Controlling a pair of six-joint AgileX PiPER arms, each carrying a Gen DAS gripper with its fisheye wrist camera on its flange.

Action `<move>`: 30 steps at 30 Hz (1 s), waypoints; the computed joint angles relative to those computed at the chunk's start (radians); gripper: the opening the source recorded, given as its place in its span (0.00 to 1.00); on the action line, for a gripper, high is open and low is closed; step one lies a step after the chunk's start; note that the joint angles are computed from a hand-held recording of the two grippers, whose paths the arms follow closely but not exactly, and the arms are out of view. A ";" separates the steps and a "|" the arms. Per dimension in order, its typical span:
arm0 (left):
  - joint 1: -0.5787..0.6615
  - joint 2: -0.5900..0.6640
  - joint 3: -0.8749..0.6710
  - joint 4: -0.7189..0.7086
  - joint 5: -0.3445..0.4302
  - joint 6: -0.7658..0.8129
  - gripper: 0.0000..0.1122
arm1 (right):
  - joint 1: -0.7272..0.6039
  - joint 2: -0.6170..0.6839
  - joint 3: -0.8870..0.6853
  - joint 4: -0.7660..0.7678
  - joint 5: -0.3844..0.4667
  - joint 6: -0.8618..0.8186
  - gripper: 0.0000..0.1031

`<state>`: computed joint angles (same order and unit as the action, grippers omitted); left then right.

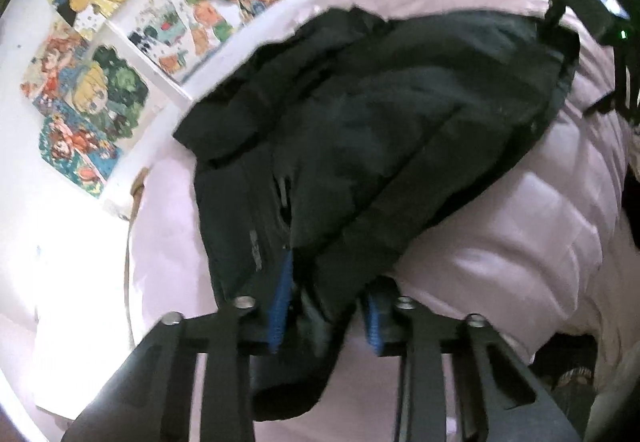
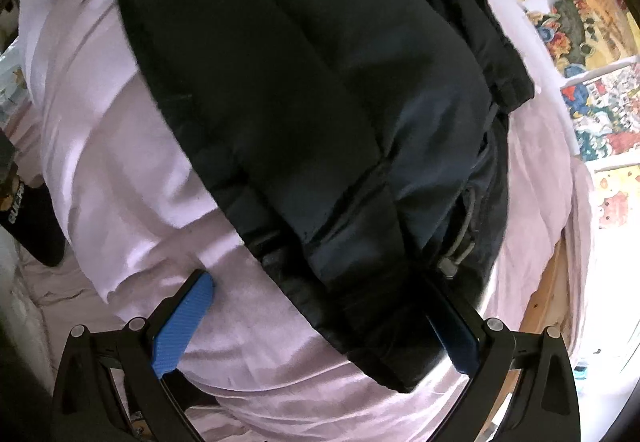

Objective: Fold large clothes
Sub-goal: 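Lift the held hem with both tools and carry it toward the collar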

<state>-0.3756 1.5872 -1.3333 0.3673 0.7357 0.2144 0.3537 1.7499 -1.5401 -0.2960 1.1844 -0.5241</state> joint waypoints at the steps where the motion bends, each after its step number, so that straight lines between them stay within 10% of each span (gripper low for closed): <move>1: -0.006 -0.005 -0.002 0.008 -0.007 -0.016 0.20 | 0.003 -0.009 0.011 -0.010 -0.012 -0.002 1.00; 11: 0.021 0.032 -0.146 -0.104 0.073 -0.054 0.17 | 0.030 -0.081 0.156 -0.190 -0.201 0.098 0.96; 19: 0.023 0.073 -0.181 -0.106 0.166 -0.019 0.19 | 0.038 -0.080 0.191 -0.340 -0.271 0.211 0.28; 30: 0.011 0.010 -0.144 -0.061 0.148 -0.066 0.06 | -0.058 -0.030 -0.187 -0.106 -0.147 0.192 0.15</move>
<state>-0.3650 1.5976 -1.4772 0.3064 0.8841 0.1485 0.2957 1.7195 -1.7267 -0.4017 1.0378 -0.3325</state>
